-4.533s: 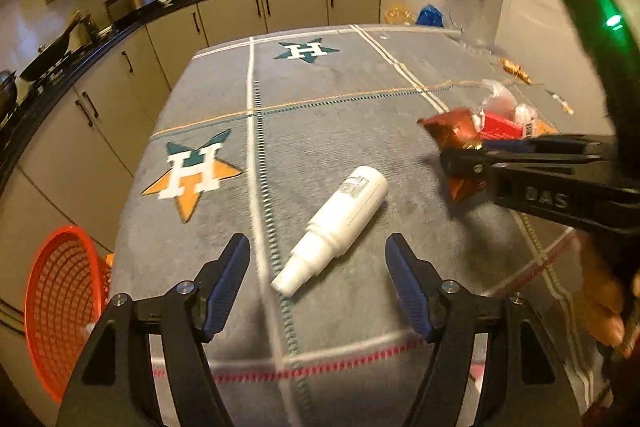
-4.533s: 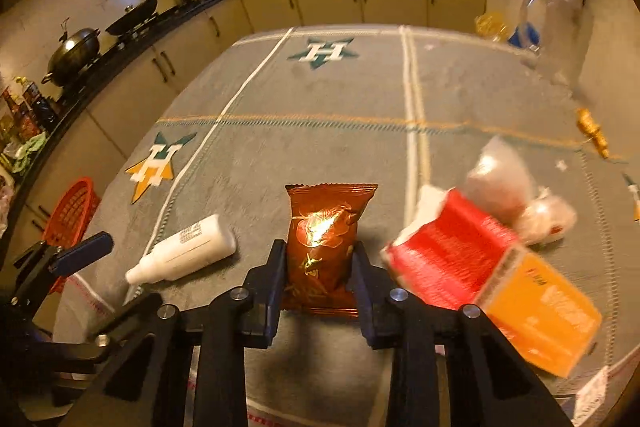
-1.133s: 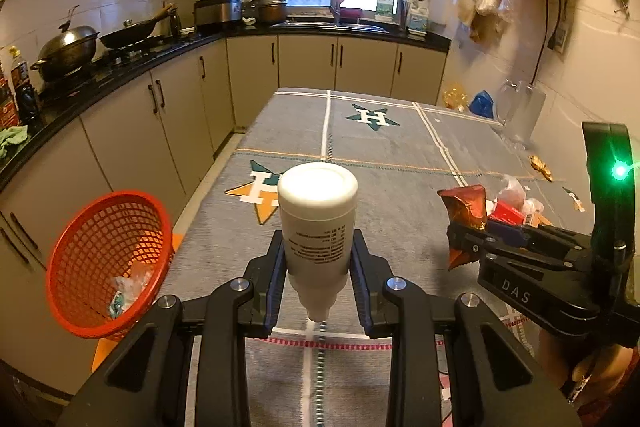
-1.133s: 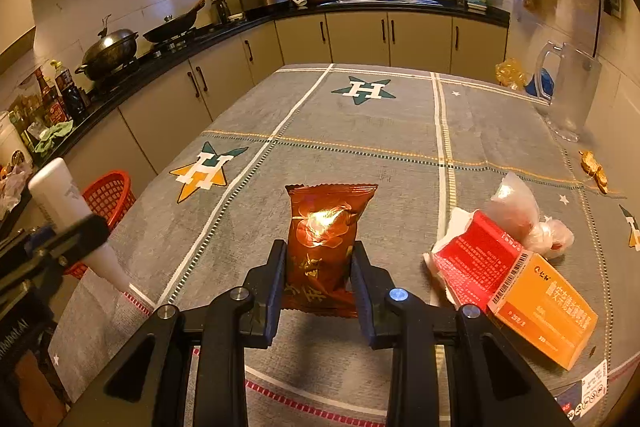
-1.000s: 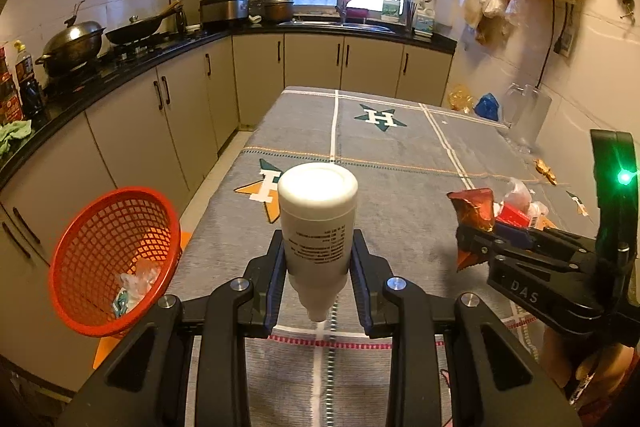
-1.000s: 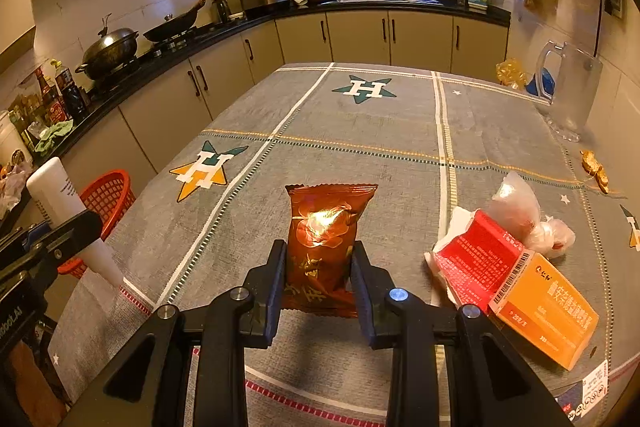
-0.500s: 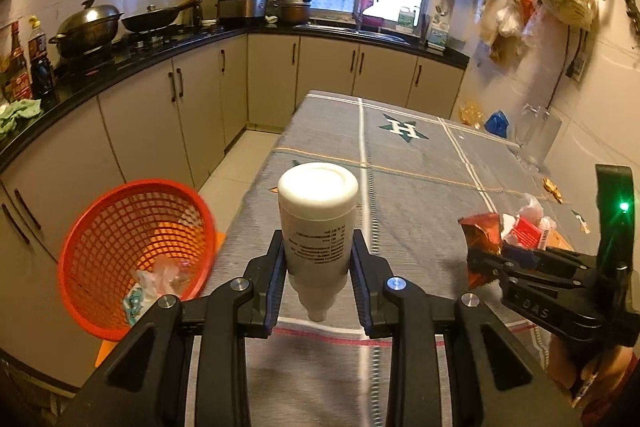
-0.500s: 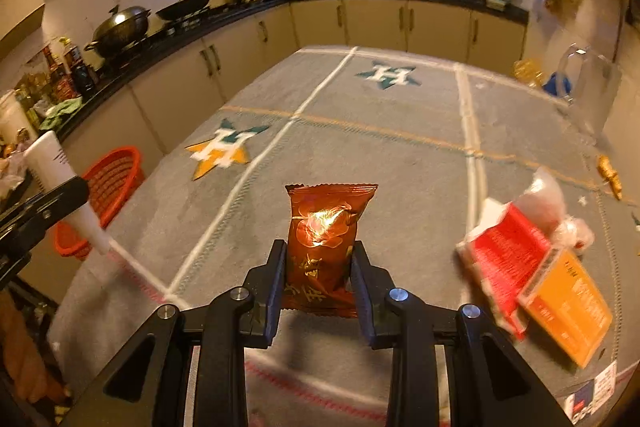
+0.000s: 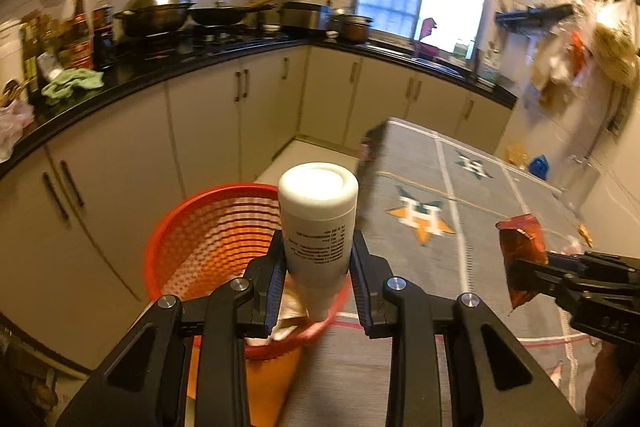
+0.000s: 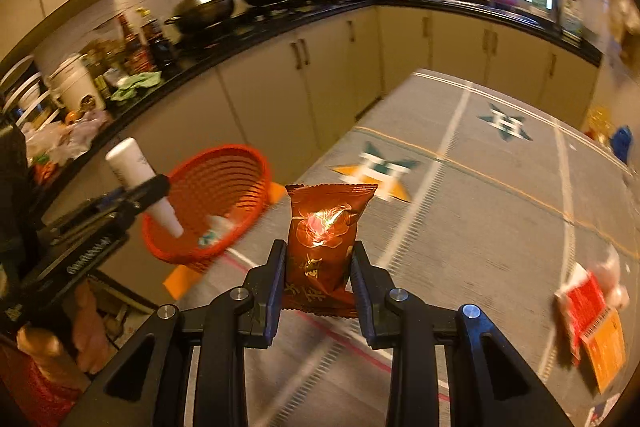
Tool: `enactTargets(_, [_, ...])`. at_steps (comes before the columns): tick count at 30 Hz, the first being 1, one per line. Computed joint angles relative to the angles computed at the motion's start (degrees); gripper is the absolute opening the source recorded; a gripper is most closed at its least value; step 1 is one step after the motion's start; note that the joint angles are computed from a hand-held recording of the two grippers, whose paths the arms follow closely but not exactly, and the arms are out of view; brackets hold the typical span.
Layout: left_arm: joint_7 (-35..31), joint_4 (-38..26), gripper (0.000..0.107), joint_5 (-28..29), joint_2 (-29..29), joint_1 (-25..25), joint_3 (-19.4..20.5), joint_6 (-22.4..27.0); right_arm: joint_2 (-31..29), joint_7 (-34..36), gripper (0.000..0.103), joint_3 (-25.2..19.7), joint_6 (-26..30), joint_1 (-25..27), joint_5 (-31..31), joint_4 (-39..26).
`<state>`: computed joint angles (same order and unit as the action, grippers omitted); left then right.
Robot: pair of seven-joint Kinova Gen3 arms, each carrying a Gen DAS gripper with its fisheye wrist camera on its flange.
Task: Collect trash
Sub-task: 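Lift the spray bottle and snack bag and carry both over the wastebasket, then open both grippers to drop the snack bag and spray bottle into the wastebasket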
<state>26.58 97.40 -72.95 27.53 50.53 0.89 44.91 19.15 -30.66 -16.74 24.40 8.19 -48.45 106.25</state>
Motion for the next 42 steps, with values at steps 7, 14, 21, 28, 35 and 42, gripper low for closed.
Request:
enactTargets(7, [3.6, 3.7, 0.029, -0.7, -0.7, -2.6, -0.4, -2.3, 3.9, -6.7, 0.034, 0.5, 4.0, -5.9, 4.3, -6.4])
enactTargets(14, [5.4, 5.9, 0.029, -1.3, -0.3, -4.3, -0.8, -5.1, 7.8, -12.9, 0.034, 0.3, 5.6, -10.0, 9.6, -11.7])
enactTargets(21, [4.3, 6.2, 0.029, -0.1, 0.5, -5.2, -1.3, -6.6, 12.2, -18.7, 0.034, -0.2, 6.8, -11.8, 13.9, -16.4])
enactTargets(28, [3.4, 6.1, 0.029, 0.8, 1.2, -5.5, -2.5, -8.5, 15.2, -22.2, 0.034, -1.0, 7.8, -12.7, 16.6, -19.7])
enactTargets(35, [2.5, 6.0, 0.029, 1.4, 1.7, -5.9, -3.9, -10.7, 17.4, -25.6, 0.034, -0.9, 9.0, -13.7, 18.9, -22.6])
enactTargets(42, [2.2, 6.0, 0.029, 2.0, 2.2, -5.8, -5.2, -12.3, 18.7, -27.4, 0.035, -0.9, 9.8, -14.5, 20.5, -24.5])
